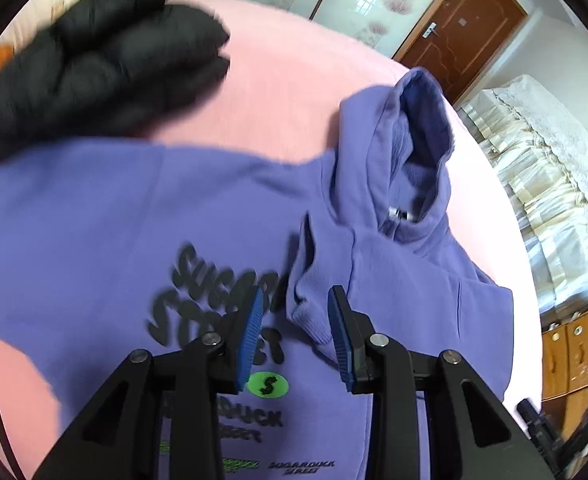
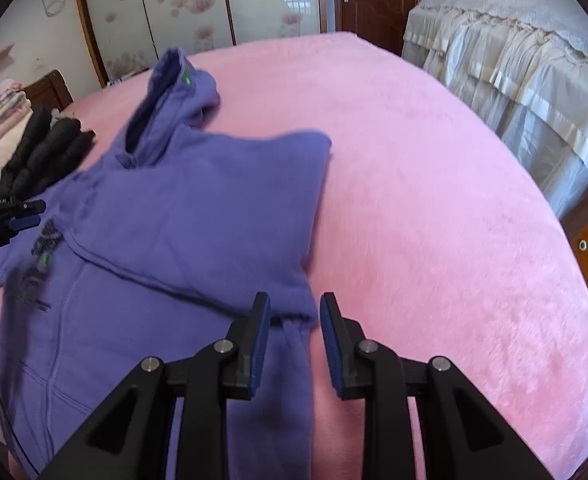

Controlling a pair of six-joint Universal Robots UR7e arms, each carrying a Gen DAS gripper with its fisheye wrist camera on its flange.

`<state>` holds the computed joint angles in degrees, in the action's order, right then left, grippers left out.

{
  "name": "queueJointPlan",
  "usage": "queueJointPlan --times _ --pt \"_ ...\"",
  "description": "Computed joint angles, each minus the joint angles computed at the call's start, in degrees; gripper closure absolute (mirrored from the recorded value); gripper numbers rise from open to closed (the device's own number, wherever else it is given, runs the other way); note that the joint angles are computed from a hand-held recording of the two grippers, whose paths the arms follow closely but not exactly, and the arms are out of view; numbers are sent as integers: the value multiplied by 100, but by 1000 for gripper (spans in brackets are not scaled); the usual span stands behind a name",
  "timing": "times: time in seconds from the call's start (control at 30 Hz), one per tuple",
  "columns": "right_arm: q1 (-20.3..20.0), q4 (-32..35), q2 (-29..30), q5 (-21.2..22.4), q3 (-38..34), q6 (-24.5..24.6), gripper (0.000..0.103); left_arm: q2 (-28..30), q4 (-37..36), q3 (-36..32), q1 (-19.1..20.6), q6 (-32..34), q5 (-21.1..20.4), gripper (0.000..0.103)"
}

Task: Fold large clothes
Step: 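Lift the cuff with the left tool, lay it flat across the chest, release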

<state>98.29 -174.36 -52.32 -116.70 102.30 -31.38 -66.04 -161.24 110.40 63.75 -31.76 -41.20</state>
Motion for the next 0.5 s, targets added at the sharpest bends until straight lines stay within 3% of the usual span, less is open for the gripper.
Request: queueJointPlan --times 0.17,0.3,0.5 --pt "171 375 475 -77 -773 74 78 236 330 -391 -142 414 -57 72" --pt "237 805 1098 -118 -1653 188 78 789 517 -915 -177 721 -16 72" --pt "173 1486 2003 -384 -2936 282 78 1433 1426 -1728 180 311 40 78"
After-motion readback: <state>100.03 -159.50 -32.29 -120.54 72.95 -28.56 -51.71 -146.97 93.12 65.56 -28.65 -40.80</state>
